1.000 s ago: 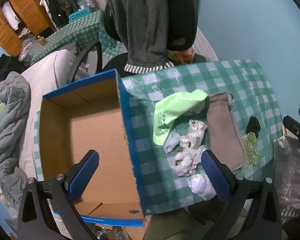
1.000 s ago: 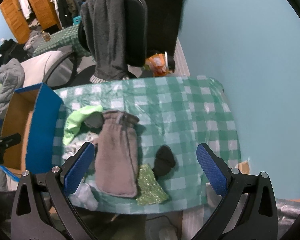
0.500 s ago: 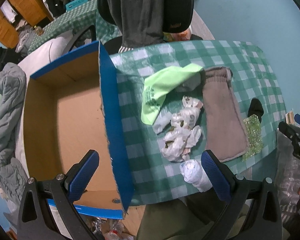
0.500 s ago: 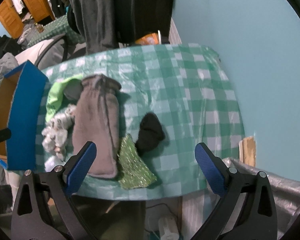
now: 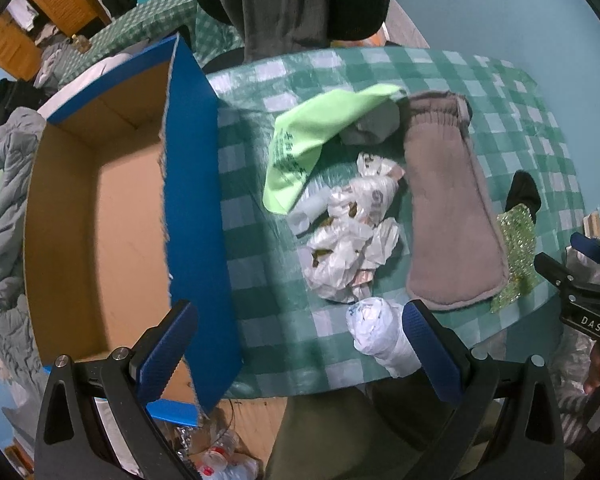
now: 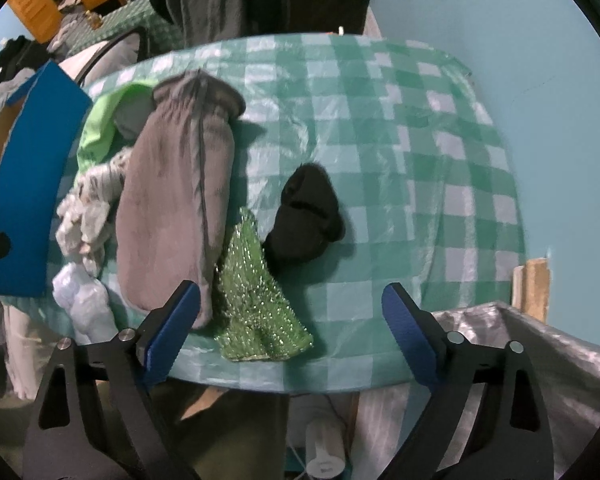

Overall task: Organize soft objects
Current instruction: 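Reach the left tool to the white sock bundle while the right tool reaches the green scrubber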

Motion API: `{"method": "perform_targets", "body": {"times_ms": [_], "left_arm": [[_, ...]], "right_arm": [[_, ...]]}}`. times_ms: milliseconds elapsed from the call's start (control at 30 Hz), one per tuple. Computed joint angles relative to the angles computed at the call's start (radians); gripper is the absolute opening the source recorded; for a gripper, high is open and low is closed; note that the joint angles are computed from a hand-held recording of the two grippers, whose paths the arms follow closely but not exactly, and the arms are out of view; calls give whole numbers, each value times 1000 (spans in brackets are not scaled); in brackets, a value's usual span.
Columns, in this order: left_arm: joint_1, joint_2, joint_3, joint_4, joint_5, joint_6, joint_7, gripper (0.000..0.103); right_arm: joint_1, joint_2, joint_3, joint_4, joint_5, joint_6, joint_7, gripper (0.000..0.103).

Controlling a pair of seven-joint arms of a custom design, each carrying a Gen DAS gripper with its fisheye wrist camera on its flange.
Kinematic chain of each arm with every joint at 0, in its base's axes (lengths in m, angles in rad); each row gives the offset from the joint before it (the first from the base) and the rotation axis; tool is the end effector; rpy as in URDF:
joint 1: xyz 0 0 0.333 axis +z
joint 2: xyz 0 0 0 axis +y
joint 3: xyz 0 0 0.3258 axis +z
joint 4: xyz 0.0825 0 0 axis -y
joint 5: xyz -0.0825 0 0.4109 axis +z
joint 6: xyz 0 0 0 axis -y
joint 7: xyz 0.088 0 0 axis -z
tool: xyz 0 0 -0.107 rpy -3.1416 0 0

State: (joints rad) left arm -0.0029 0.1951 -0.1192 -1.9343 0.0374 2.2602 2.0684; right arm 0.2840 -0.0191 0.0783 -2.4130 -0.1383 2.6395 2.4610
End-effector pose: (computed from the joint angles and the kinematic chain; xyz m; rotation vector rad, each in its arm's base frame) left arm 0.6331 -0.0738 0.3950 -1.3610 2.7029 -0.1034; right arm 0.4919 0.1902 0.3325 -1.5888 2.4352 -0.1759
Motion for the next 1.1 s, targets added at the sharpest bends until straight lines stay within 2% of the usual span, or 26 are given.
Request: {"method": "perform_targets", "body": {"times_ms": [400,767,967,1100], "left_arm": [[4,-23,2,-85,-8,22,-19,103],[-6,-12,2,-115,20,2,-81,103],[-15,-7,1,-139,53,36,-102,103],[-18,-8,-4,-148,40,31,-114,103]], "right_arm": [[0,45,-8,-3,75,49,-130,86],[1,73,-6,-2,147,52,-238,81],[15,115,-3,17,145,71,-237,78],[27,139,0,32,142,72,-222,69]]}}
